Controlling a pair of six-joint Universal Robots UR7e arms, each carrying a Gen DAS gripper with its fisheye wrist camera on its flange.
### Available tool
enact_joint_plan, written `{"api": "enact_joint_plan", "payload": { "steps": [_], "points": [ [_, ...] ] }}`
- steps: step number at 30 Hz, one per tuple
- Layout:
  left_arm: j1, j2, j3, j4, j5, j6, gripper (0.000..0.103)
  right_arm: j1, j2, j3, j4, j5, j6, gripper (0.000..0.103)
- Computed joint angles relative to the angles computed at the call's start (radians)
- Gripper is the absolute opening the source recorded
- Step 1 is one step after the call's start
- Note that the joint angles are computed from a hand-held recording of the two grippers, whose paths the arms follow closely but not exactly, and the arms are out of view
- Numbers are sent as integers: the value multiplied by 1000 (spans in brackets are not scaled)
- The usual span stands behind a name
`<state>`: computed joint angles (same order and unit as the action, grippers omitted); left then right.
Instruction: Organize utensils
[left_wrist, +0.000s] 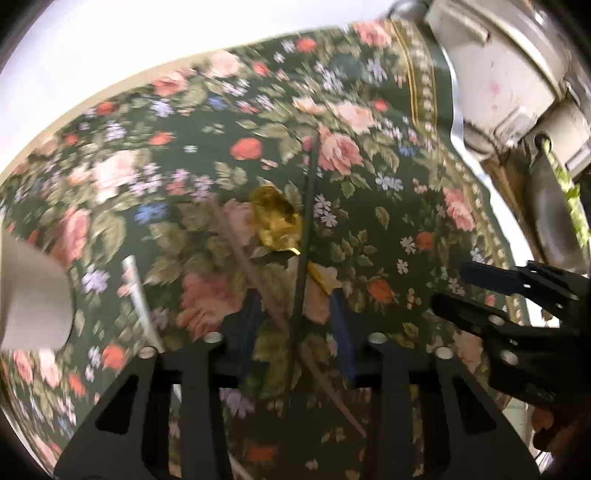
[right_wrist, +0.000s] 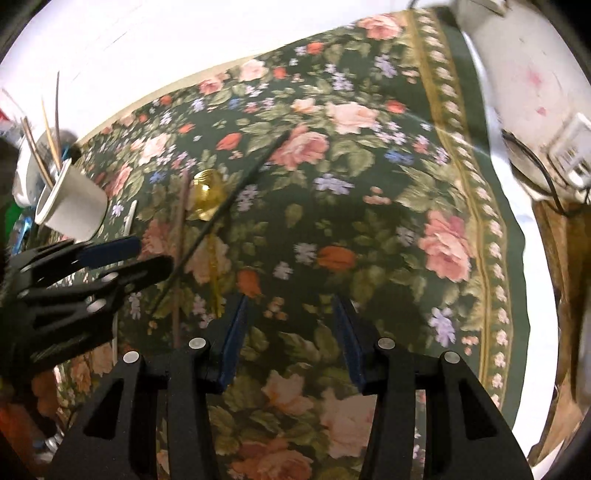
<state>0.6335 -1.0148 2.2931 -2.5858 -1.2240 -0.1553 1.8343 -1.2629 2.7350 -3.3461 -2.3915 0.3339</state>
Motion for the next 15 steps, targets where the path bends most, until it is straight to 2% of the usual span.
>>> {"api": "enact_joint_plan", "payload": {
  "steps": [2, 4, 7, 15],
  "points": [
    [14, 31, -30, 27, -8, 10, 22, -8, -16, 11, -1, 6, 6, 44],
    [25, 49, -51, 43, -15, 9, 20, -10, -30, 25, -3, 7, 13, 44],
    [40, 52, -73, 66, -38, 1, 5, -6, -43, 34, -2, 10, 21, 44],
    [21, -55, -11, 97, -39, -18, 4, 13, -43, 36, -31, 12, 18, 44]
  ]
}}
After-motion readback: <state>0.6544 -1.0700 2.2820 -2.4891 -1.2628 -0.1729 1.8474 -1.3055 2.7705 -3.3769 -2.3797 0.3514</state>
